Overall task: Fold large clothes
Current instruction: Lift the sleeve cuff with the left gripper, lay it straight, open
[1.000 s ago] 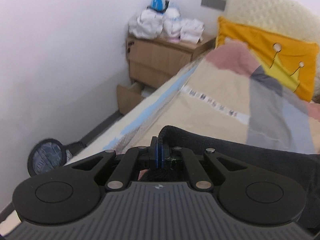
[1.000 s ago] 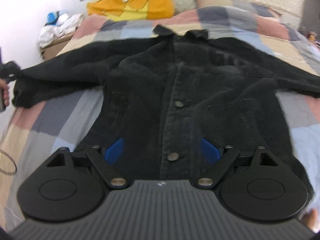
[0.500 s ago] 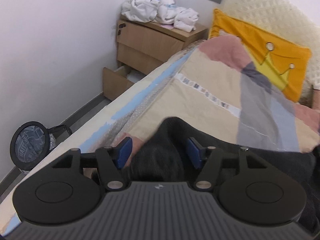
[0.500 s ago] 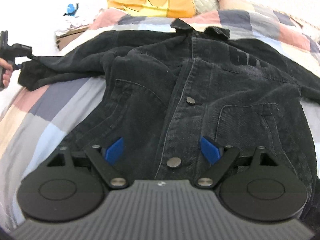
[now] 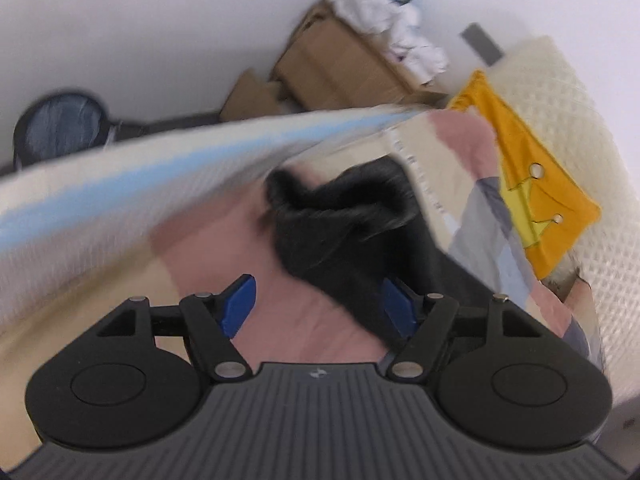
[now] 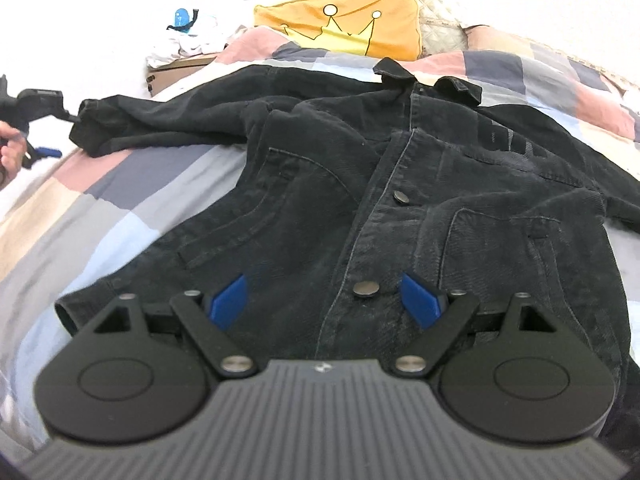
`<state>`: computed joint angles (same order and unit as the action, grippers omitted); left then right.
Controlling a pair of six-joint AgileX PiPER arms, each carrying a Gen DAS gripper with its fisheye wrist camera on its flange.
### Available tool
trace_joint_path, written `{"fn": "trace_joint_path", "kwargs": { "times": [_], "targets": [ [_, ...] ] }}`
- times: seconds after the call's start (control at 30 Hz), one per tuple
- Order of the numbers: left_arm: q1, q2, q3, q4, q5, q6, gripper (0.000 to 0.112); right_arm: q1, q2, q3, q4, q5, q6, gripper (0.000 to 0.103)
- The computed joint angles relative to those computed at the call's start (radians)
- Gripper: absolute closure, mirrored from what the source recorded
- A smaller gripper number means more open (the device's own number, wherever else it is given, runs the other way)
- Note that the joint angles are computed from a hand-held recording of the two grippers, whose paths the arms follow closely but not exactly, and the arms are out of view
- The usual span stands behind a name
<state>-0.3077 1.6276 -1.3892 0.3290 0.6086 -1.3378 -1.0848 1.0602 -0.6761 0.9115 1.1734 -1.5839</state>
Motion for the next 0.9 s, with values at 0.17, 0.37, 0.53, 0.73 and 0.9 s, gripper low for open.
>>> {"fn": "trace_joint_path", "kwargs": {
  "times": [0.17, 0.37, 0.53, 0.73, 0.9],
  "targets": [
    [0.023, 0.076, 0.038, 0.109, -0.17, -0.176, 0.039, 0.006, -0.014, 0.047, 0.036, -0.017, -0.071, 0.017],
    [0.071, 0.224, -0.121, 0.133, -0.114, -0.294, 0.073, 0.046, -0.06, 0.094, 0.061, -0.035, -0.129, 0.017],
    [0.069, 0.309, -0.317, 0.116, 0.085, -0.158, 0.105, 0.083, -0.081, 0.119, 0.063, -0.072, -0.14, 0.017],
    [0.113, 0.32, -0.646, -0.003, 0.237, 0.073, 0.107, 0.092, -0.078, 0.134, 0.085, -0.086, -0.165, 0.018],
    [0.108, 0.443, -0.979, 0.094, 0.396, 0.129, 0.107, 0.061, -0.064, 0.142, 0.088, -0.074, -0.213, 0.018]
  ]
}}
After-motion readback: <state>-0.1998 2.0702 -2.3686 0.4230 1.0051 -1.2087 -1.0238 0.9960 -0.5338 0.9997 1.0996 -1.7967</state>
